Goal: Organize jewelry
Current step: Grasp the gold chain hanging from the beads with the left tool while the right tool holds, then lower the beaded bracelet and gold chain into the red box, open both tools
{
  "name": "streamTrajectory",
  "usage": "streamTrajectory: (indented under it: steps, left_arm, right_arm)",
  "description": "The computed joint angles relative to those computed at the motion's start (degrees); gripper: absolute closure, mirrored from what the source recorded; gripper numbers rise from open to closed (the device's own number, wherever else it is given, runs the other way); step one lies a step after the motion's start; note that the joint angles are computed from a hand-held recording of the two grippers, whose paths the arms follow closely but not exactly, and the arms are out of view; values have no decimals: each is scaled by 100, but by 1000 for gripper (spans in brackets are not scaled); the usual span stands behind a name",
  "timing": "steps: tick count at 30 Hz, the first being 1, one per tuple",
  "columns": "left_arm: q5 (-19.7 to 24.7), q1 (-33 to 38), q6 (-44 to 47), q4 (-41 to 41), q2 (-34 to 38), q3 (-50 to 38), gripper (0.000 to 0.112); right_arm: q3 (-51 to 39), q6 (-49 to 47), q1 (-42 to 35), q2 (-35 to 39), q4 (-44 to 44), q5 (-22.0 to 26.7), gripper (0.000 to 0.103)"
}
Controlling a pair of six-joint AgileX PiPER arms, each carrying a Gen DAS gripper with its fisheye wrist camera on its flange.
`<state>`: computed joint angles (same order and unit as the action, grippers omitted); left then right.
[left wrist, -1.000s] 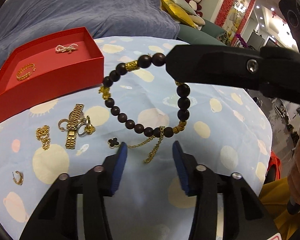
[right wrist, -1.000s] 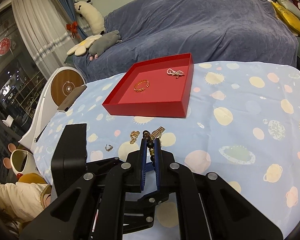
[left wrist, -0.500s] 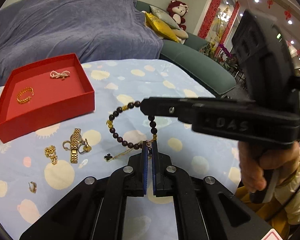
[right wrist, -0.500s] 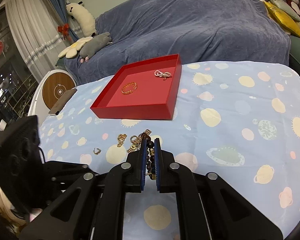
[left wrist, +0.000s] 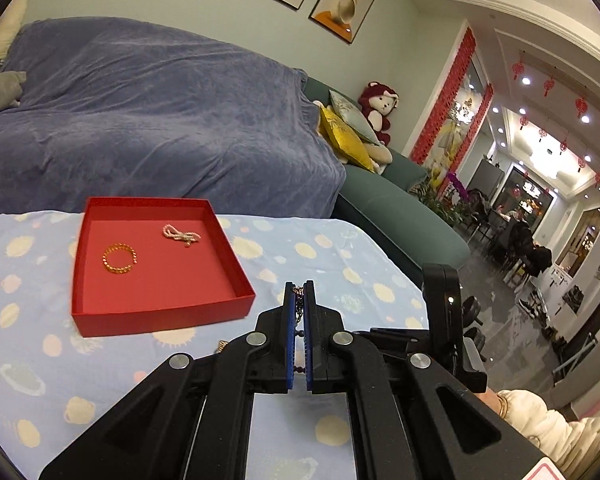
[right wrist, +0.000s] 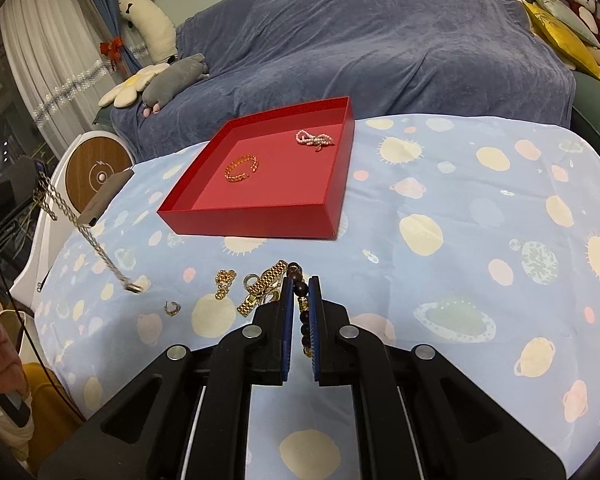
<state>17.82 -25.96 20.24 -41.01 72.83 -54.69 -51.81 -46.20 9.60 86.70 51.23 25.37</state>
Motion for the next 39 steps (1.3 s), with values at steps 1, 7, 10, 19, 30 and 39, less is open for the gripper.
streamTrajectory:
  steps: [1, 7, 10, 19, 30, 39]
  left_arm:
    - [8, 54, -245, 286, -22, -15, 111]
    - [170, 458, -1690, 2100, 148, -363, 111]
    - [316, 835, -1517, 2063, 485, -686, 111]
    - [398, 1284, -2039, 3077, 1958, -2393, 111]
    - [1114, 1350, -3093, 4241, 4109, -4882, 111]
    - [928, 1256, -5118, 5946, 4316, -4601, 45]
  right_arm:
    - [-56, 81, 70, 5, -55, -32, 96]
    - [-810, 739, 501, 198, -583, -88, 96]
    - [-1479, 1168, 662, 564, -902, -42, 96]
    - [-3912, 3021, 1049, 2273, -2534, 221, 96]
    - [-5317, 3863, 949, 3764, -2976, 511, 96]
    - [-4746, 4208, 682, 3430, -3164, 214, 79]
